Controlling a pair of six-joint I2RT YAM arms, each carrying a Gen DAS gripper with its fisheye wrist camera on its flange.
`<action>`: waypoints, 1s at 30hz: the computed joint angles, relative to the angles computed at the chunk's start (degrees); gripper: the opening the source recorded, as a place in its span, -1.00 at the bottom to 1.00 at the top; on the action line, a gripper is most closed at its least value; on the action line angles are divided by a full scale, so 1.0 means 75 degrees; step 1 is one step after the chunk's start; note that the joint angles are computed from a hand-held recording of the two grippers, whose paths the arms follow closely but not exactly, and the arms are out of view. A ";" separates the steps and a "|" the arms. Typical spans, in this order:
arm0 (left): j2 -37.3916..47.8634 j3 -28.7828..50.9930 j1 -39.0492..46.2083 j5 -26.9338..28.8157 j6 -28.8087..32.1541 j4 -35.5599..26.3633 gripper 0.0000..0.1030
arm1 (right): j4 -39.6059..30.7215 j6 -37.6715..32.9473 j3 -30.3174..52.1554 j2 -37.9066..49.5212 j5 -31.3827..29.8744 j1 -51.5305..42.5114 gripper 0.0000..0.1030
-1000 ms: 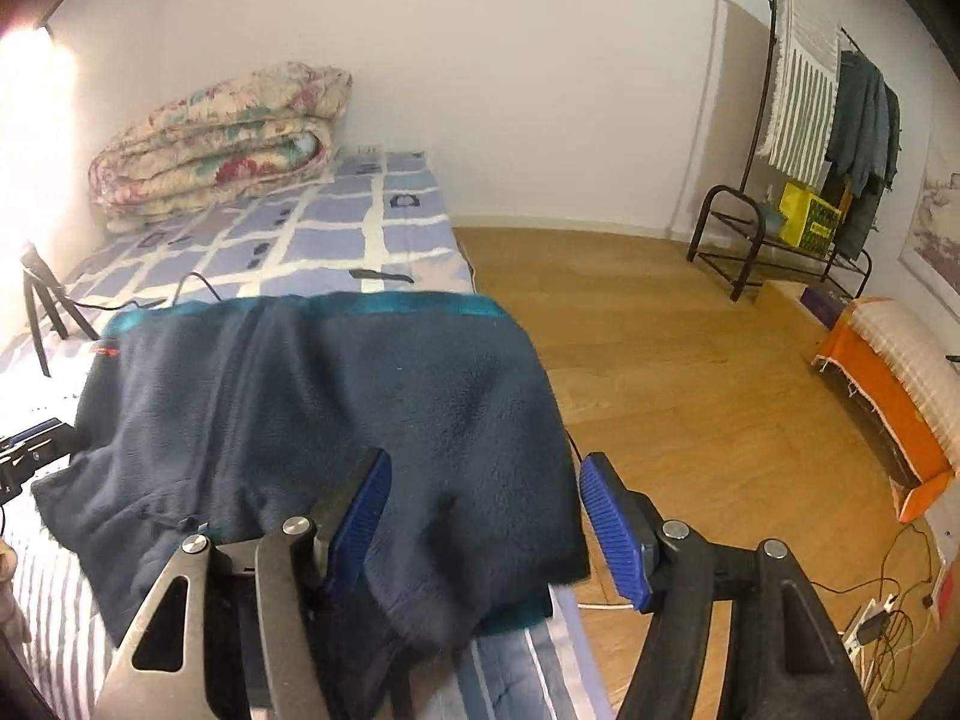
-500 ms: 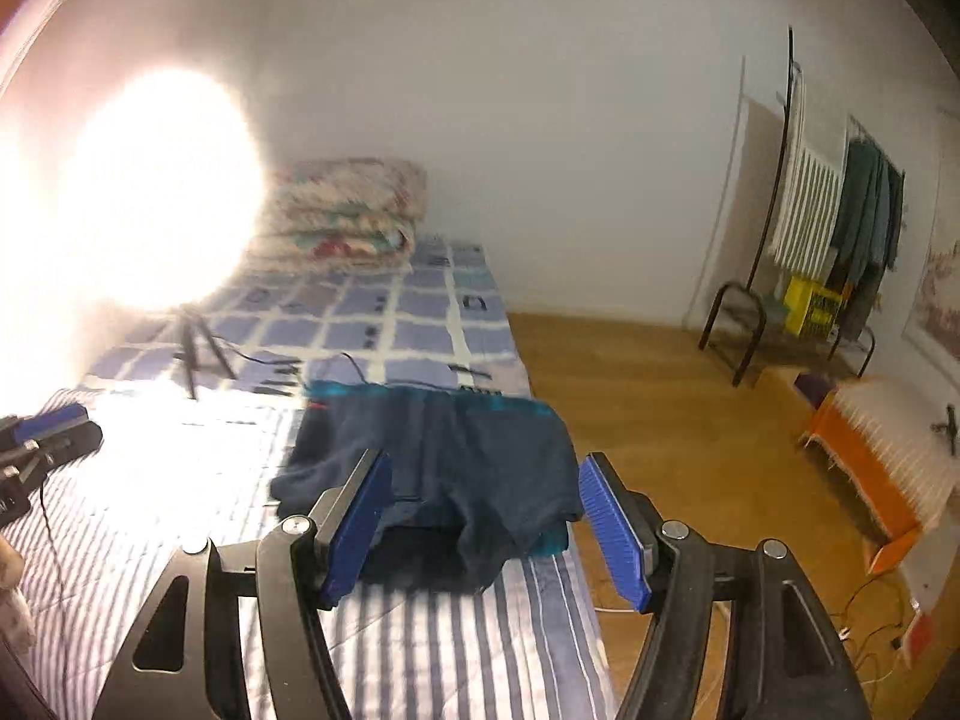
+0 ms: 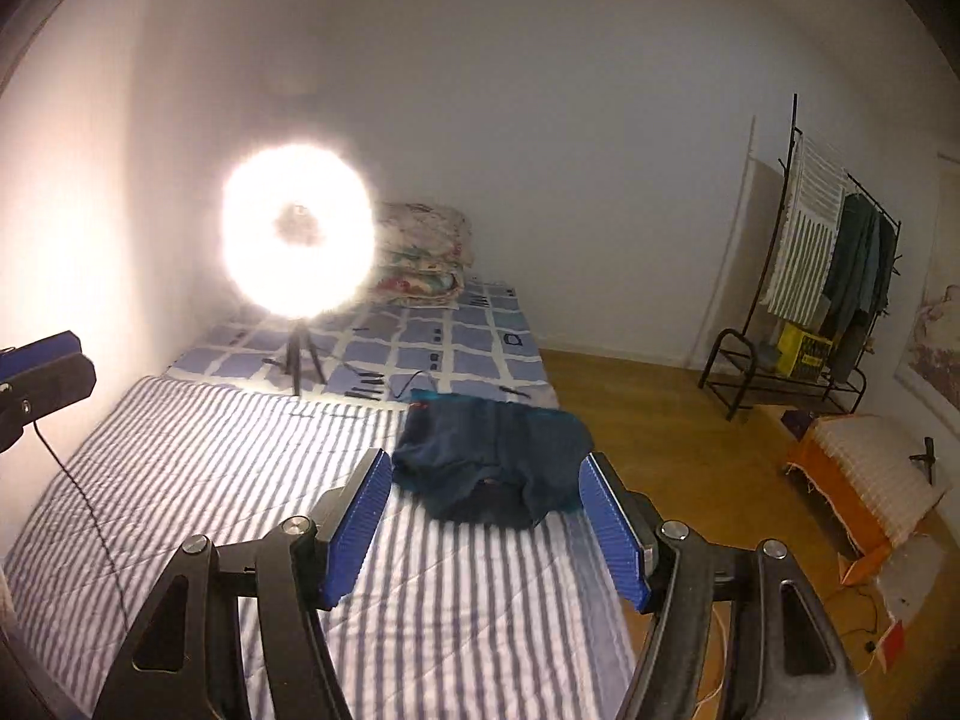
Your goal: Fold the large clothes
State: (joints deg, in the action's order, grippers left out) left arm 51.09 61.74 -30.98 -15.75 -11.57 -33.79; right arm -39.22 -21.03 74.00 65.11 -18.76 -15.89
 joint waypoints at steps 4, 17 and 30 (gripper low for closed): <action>-0.0836 -0.0437 -0.0955 -0.0821 -0.0437 -0.0505 -0.24 | -0.0362 -0.0067 -0.0578 -0.0908 -0.0509 -0.0673 0.30; -0.1393 -0.1269 -0.2289 -0.1859 -0.1460 -0.1182 0.20 | 0.0223 -0.0185 -0.1974 -0.1824 -0.0189 -0.1080 0.48; -0.1454 -0.1384 -0.2616 -0.2246 -0.1619 -0.1257 0.65 | 0.0560 0.0015 -0.2399 -0.1960 -0.0488 -0.1473 0.99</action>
